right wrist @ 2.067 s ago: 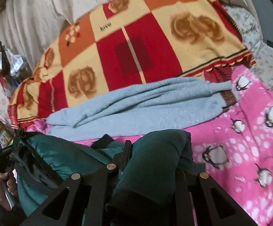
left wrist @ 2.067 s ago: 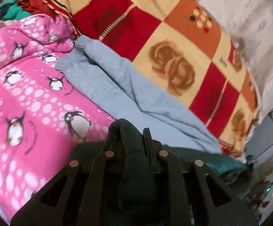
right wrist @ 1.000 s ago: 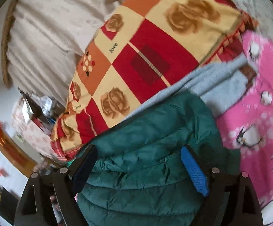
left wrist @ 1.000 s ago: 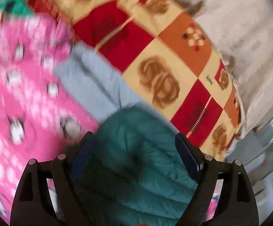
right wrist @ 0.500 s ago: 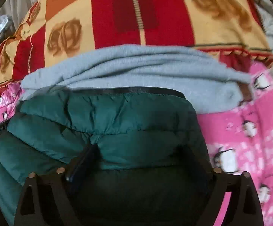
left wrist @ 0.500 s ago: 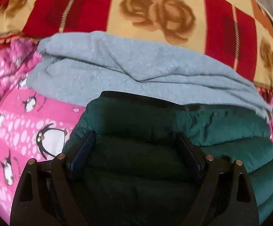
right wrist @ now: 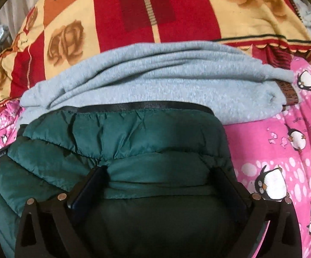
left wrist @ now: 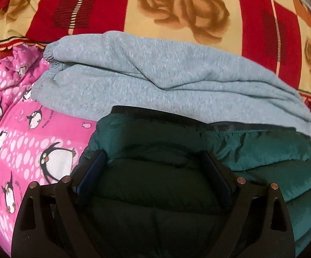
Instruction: Fold large clothes
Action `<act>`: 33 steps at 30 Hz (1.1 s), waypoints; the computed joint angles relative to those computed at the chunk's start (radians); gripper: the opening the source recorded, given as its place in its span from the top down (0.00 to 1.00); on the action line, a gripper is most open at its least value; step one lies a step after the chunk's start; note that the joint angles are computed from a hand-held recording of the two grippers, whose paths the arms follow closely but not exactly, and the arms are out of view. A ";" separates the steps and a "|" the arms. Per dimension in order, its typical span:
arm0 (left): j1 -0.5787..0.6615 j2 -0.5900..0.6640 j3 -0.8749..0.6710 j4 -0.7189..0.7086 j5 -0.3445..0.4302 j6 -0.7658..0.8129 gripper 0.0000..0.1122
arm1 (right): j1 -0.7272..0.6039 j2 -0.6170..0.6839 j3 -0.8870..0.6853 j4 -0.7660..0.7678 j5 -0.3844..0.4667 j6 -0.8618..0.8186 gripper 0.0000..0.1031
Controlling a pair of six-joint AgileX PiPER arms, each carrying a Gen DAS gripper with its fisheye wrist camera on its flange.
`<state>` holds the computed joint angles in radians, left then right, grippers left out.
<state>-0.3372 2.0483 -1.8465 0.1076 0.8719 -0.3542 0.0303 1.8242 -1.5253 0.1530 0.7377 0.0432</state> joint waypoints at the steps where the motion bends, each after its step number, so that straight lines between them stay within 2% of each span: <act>1: 0.010 -0.038 0.033 -0.021 -0.025 0.003 0.19 | -0.003 -0.022 0.013 0.001 -0.012 0.001 0.06; 3: 0.032 -0.140 0.135 -0.057 -0.115 0.004 0.19 | -0.042 -0.116 0.088 0.100 -0.073 -0.073 0.13; 4: 0.052 -0.213 0.204 -0.100 -0.173 0.025 0.19 | -0.079 -0.193 0.154 0.200 -0.116 -0.144 0.13; 6: 0.101 -0.346 0.322 -0.227 -0.251 0.140 0.19 | -0.161 -0.312 0.266 0.400 -0.158 -0.308 0.13; 7: 0.130 -0.414 0.387 -0.302 -0.281 0.227 0.19 | -0.218 -0.375 0.327 0.500 -0.152 -0.392 0.13; 8: 0.163 -0.487 0.464 -0.379 -0.301 0.327 0.19 | -0.269 -0.412 0.372 0.588 -0.130 -0.467 0.13; 11: 0.269 -0.620 0.647 -0.625 -0.285 0.614 0.19 | -0.444 -0.494 0.519 0.835 0.019 -0.671 0.13; 14: 0.401 -0.730 0.858 -0.896 -0.250 0.896 0.19 | -0.536 -0.568 0.678 0.892 0.108 -0.745 0.13; 15: 0.436 -0.762 0.925 -0.952 -0.248 0.946 0.19 | -0.544 -0.589 0.721 0.909 0.119 -0.766 0.13; 18: 0.495 -0.794 1.021 -1.044 -0.189 1.019 0.19 | -0.596 -0.643 0.870 0.987 0.192 -0.819 0.13; 20: 0.466 -0.825 1.051 -0.975 -0.231 0.962 0.19 | -0.606 -0.641 0.927 1.044 0.230 -0.838 0.13; 21: 0.457 -0.842 1.068 -0.959 -0.263 0.937 0.19 | -0.592 -0.666 0.952 1.064 0.213 -0.843 0.12; 23: 0.474 -0.850 1.094 -1.017 -0.277 0.968 0.19 | -0.575 -0.663 0.957 1.085 0.230 -0.840 0.10; 25: 0.500 -0.803 1.094 -1.097 -0.196 1.041 0.19 | -0.581 -0.633 0.970 1.132 0.294 -0.874 0.06; 27: 0.483 -0.721 1.068 -1.112 -0.098 1.068 0.19 | -0.551 -0.629 0.969 1.136 0.283 -0.881 0.06; 28: 0.463 -0.712 1.069 -1.113 -0.103 1.074 0.19 | -0.532 -0.628 0.965 1.136 0.266 -0.885 0.06; 29: 0.444 -0.729 1.081 -1.126 -0.145 1.094 0.19 | -0.500 -0.634 0.962 1.138 0.226 -0.889 0.08; 30: 0.438 -0.736 1.079 -1.137 -0.158 1.111 0.19 | -0.484 -0.634 0.958 1.143 0.201 -0.900 0.19; 31: 0.439 -0.734 1.072 -1.161 -0.156 1.132 0.29 | -0.468 -0.615 0.949 1.161 0.192 -0.921 0.32; 32: 0.445 -0.727 1.065 -1.190 -0.146 1.150 0.37 | -0.451 -0.585 0.938 1.194 0.177 -0.957 0.37; 33: 0.439 -0.723 1.063 -1.204 -0.157 1.156 0.41 | -0.431 -0.571 0.930 1.217 0.150 -0.979 0.42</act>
